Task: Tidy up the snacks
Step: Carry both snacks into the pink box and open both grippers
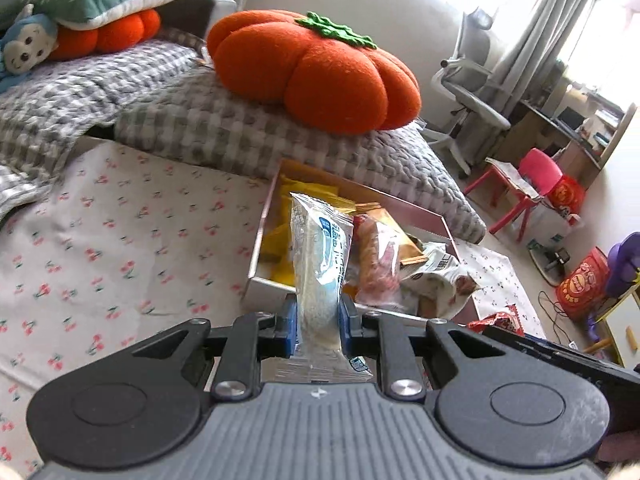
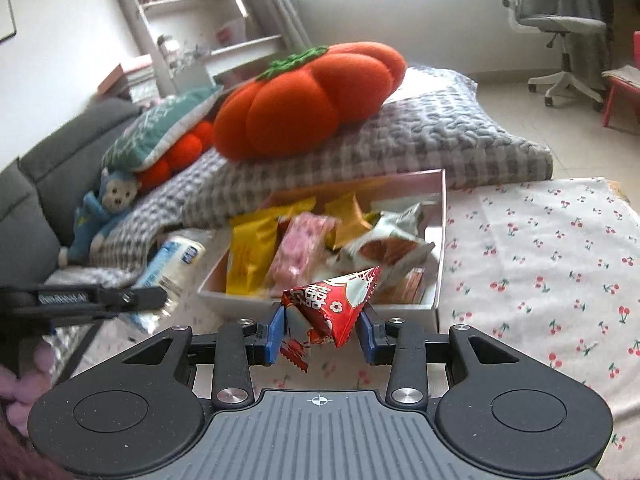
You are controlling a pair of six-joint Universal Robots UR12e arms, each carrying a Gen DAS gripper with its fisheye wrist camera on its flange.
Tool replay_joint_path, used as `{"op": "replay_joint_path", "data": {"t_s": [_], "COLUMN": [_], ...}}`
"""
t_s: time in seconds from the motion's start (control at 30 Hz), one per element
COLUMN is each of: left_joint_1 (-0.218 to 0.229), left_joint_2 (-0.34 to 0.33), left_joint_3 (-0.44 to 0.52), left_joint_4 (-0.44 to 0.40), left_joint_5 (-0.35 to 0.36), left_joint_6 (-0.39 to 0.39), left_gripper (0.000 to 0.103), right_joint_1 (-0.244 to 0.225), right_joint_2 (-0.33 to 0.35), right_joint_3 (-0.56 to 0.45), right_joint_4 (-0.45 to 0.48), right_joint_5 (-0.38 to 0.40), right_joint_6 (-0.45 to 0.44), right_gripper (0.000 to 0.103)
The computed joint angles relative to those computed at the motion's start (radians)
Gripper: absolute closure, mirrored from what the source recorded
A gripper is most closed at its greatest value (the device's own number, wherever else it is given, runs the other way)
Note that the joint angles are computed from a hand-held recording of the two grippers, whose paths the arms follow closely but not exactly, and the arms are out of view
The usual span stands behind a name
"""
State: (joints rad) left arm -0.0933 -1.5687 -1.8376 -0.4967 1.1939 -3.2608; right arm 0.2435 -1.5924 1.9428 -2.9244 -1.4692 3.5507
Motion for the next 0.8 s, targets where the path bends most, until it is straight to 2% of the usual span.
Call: {"op": "replay_joint_path", "data": {"t_s": [0.23,0.43,0.7,0.8], "left_joint_1": [-0.032,-0.063,-0.068,-0.071], "left_joint_2": [-0.063,-0.113,-0.147,-0.15], "left_joint_3": [0.038,0.071,0.1,0.105], "left_joint_4": [0.04,0.064,0.065,0.066], "left_joint_5": [-0.02,0.042,0.045,0.046], "left_joint_6": [-0.014,0.054,0.044,0.064], "left_gripper": [0.085,0.085,0.085,0.085], "right_joint_1": [-0.02,-0.034,-0.029,-0.028], "right_joint_2": [0.026,0.071,0.141,0.164], "right_joint_3": [-0.037,-0.097,-0.177,-0.202], "right_joint_4": [-0.004,0.017,0.076,0.092], "right_joint_5": [-0.024,-0.047,-0.125,-0.154], "right_joint_6": [0.025,0.052,0.041,0.04], "right_gripper": [0.066,0.066,0.065,0.065]}}
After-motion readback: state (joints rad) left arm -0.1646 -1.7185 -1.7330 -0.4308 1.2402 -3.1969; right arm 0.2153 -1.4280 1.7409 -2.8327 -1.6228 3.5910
